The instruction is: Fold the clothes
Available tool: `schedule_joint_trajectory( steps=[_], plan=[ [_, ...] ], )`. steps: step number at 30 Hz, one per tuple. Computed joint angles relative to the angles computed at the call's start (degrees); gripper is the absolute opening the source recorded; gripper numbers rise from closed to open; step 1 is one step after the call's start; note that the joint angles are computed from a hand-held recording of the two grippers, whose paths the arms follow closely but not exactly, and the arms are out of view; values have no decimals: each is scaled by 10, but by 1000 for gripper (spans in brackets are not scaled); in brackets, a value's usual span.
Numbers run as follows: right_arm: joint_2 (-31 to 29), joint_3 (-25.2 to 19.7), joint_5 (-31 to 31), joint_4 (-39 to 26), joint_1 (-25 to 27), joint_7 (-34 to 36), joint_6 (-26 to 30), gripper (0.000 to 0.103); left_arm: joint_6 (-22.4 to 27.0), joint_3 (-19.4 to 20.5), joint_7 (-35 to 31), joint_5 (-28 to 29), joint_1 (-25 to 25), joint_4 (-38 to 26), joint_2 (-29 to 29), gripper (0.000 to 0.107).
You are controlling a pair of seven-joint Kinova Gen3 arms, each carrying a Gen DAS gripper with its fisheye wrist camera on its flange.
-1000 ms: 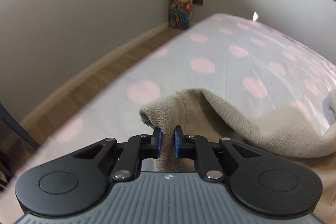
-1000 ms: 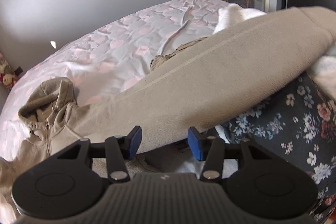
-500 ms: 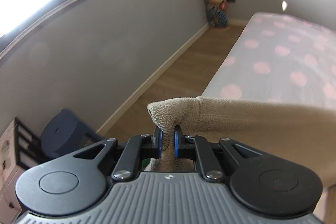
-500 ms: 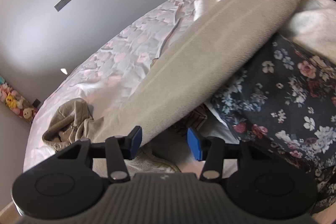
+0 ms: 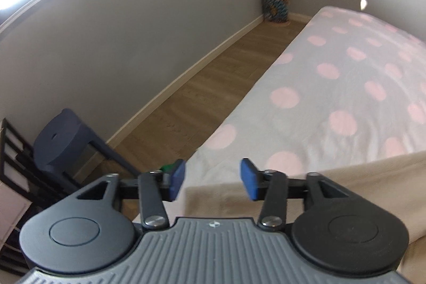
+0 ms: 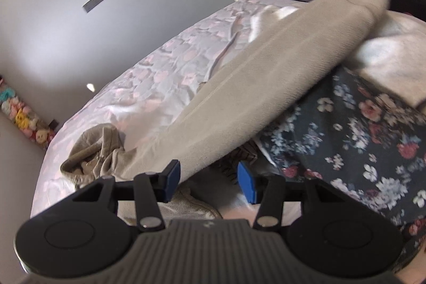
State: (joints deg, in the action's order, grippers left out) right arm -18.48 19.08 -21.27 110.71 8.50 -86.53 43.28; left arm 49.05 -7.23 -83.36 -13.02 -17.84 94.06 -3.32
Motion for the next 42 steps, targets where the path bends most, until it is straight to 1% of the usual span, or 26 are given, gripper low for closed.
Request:
schedule_joint_trajectory(
  steps=[2,3,4,6,7,8,9,10,12,14,18,21,24,28,31,35,37,38,39,40,42],
  plan=[
    [22,2,-9,-16,-19,22,2,52,-2,-17,-27,47,32,-16,8,49],
    [37,2,-17,-27,-28,37,2,52,-1,-14,-36,70,40,-23,13,51],
    [54,2,-28,-39,-36,54,4,52,-2,0,-45,93,38,-31,20,52],
    [98,-4,-60,-69,-47,89,9,52,-8,51,-60,140,17,-49,40,54],
    [121,-8,-76,-86,-50,106,14,52,-12,71,-69,163,12,-59,52,54],
    [145,-13,-92,-104,-51,122,20,52,-19,81,-81,186,17,-69,65,54],
    [169,-21,-104,-124,-50,133,25,52,-27,83,-85,202,33,-81,80,54],
    [195,-31,-113,-145,-49,141,29,52,-36,75,-86,208,60,-92,95,54],
    [242,-57,-119,-187,-49,153,26,52,-60,77,-74,193,113,-122,133,54],
    [290,-83,-121,-230,-48,171,21,50,-77,92,-75,176,146,-157,176,54],
    [386,-131,-99,-334,-52,187,18,46,-89,114,-102,158,194,-239,262,54],
    [455,-162,-79,-414,-57,196,11,46,-86,115,-111,140,232,-310,333,55],
    [518,-184,-45,-494,-67,199,11,46,-61,112,-133,119,262,-388,397,55],
    [588,-202,19,-592,-89,203,17,45,-24,101,-174,88,299,-479,467,55],
    [635,-214,58,-662,-99,199,35,46,16,91,-199,71,319,-552,515,55],
    [688,-225,96,-750,-109,181,73,46,51,77,-203,63,334,-616,556,55],
    [705,-229,110,-777,-114,180,87,46,67,76,-197,66,334,-640,570,54],
    [709,-230,116,-784,-116,182,93,45,74,77,-197,69,334,-649,575,50],
    [713,-230,123,-789,-119,186,98,43,79,78,-200,71,333,-655,578,41],
    [716,-226,132,-796,-124,186,106,35,80,73,-197,68,336,-657,580,38],
    [717,-219,150,-794,-133,190,110,27,75,65,-193,61,341,-652,577,22]
  ],
)
